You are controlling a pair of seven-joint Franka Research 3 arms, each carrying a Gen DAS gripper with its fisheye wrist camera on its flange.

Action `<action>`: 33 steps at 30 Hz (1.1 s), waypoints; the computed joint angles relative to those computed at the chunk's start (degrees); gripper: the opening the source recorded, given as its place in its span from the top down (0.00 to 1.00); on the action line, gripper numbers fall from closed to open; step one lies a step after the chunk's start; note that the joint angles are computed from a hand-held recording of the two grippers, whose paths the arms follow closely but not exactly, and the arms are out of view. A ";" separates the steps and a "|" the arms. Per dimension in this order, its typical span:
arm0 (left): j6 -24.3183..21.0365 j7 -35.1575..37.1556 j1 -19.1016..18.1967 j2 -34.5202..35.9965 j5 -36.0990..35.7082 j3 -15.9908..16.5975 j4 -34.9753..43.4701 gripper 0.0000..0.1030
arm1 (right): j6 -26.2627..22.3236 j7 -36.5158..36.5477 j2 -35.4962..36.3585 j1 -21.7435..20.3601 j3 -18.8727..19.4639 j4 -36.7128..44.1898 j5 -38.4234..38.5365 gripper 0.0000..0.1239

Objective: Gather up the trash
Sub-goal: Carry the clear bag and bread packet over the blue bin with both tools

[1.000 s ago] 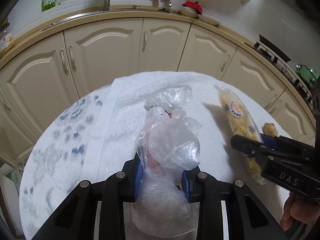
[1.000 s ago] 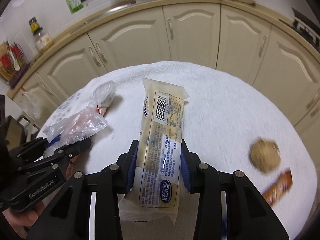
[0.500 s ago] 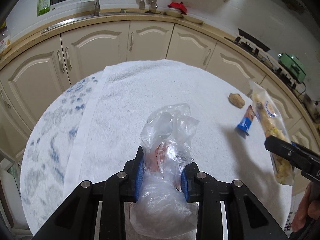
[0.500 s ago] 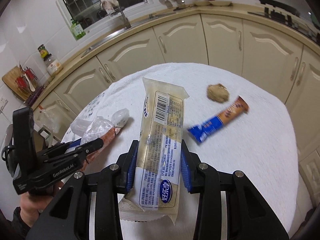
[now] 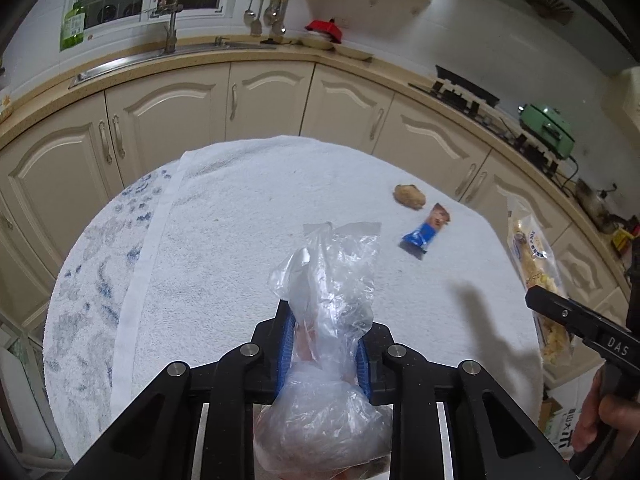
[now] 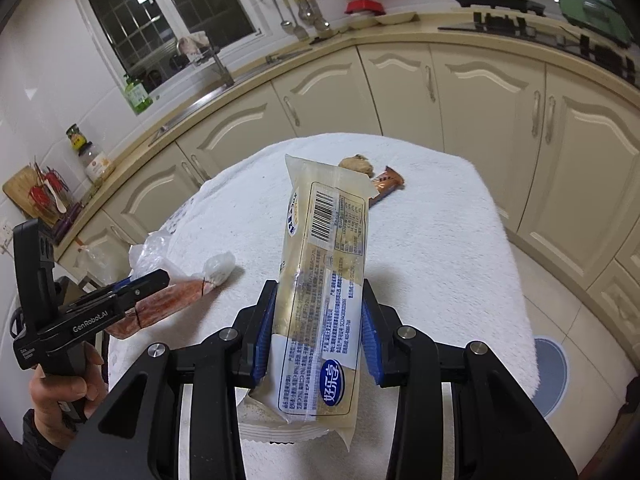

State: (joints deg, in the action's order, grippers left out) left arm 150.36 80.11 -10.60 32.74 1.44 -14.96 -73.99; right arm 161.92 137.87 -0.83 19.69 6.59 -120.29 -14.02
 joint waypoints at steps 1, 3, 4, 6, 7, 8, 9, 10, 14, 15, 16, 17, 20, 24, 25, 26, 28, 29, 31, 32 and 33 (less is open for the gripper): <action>-0.33 -1.92 -0.13 -1.67 0.15 -0.23 -2.09 0.80 | 0.42 0.32 -0.74 -0.07 -0.07 -0.84 -0.12 0.69; 2.95 -0.11 -0.04 -3.75 0.38 -0.27 -6.12 0.80 | 0.51 1.47 -1.76 -0.54 0.13 -1.81 -1.22 0.69; 2.89 -0.69 -0.45 -4.37 1.04 0.18 -7.10 0.80 | 0.59 1.89 -2.16 -0.80 0.26 -2.22 -1.48 0.69; 1.28 -2.95 -1.80 -5.25 3.13 1.51 -8.39 0.77 | 0.92 2.32 -3.12 -1.37 0.57 -3.41 -1.64 0.69; 0.57 -2.38 -1.49 -5.80 3.13 1.07 -9.39 0.74 | 0.80 2.67 -3.45 -1.67 0.83 -3.74 -1.93 0.69; -0.38 -2.18 -1.62 -6.15 3.40 0.87 -10.07 0.74 | 0.77 2.68 -3.64 -1.88 1.00 -3.95 -1.72 0.69; -1.76 -2.64 -2.06 -6.25 4.25 1.34 -10.59 0.69 | 0.85 2.77 -3.91 -2.08 1.18 -4.34 -1.61 0.69; -2.70 -3.09 -2.38 -6.67 4.68 1.43 -11.20 0.57 | 1.01 2.83 -4.23 -2.29 1.33 -4.88 -1.58 0.69; -5.44 -3.96 -3.14 -5.69 6.18 1.82 -11.14 0.45 | 1.60 2.52 -5.03 -2.90 1.77 -6.58 -0.48 0.69; -4.05 -4.54 -3.78 -6.01 7.67 2.40 -11.87 0.44 | 1.76 2.49 -5.17 -3.09 1.91 -6.87 -0.35 0.69; -4.59 -3.48 -3.22 -5.75 6.72 1.47 -11.41 0.46 | 1.82 2.58 -5.25 -3.30 2.08 -7.05 -0.41 0.69; -4.48 -2.96 -2.90 -5.69 5.96 0.92 -11.34 0.49 | 1.94 2.55 -5.28 -3.45 2.20 -7.16 -0.36 0.69; -5.13 -2.04 -2.71 -5.60 4.77 0.24 -10.68 0.77 | 2.01 3.14 -5.41 -3.94 2.63 -7.27 -0.79 0.69; -5.02 -0.16 -2.37 -6.15 3.38 -0.30 -10.38 0.77 | 2.27 4.25 -6.51 -4.64 2.99 -8.08 -1.76 0.69; -4.77 0.49 -2.14 -6.23 2.71 -0.66 -10.27 0.77 | 2.38 4.35 -7.06 -4.90 3.02 -8.59 -1.87 0.69; -4.32 1.11 -2.01 -6.41 2.28 -0.87 -10.34 0.77 | 2.47 4.81 -7.70 -5.35 3.19 -9.08 -2.24 0.69; -3.50 1.54 -2.47 -7.14 2.29 -0.95 -10.51 0.77 | 2.12 6.50 -9.01 -6.54 3.99 -9.85 -3.59 0.69; -3.23 2.13 -2.46 -7.47 1.93 -1.23 -10.56 0.77 | 1.98 7.43 -9.93 -7.25 4.38 -10.45 -4.35 0.69; -2.42 3.17 -2.81 -7.71 1.52 -1.65 -10.06 0.77 | 1.85 8.72 -11.85 -8.68 5.01 -11.73 -5.29 0.69; -2.03 3.61 -3.08 -7.70 1.46 -1.79 -9.73 0.77 | 1.79 9.50 -13.14 -9.60 5.40 -12.61 -5.82 0.69; -1.79 4.18 -3.31 -7.63 1.26 -2.06 -9.14 0.77 | 1.70 10.05 -14.29 -10.47 5.80 -13.38 -6.11 0.69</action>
State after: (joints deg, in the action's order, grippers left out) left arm 148.57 84.29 -13.91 25.11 2.70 -17.02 -83.14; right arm 163.62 147.92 -15.12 9.22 12.39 -133.67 -20.13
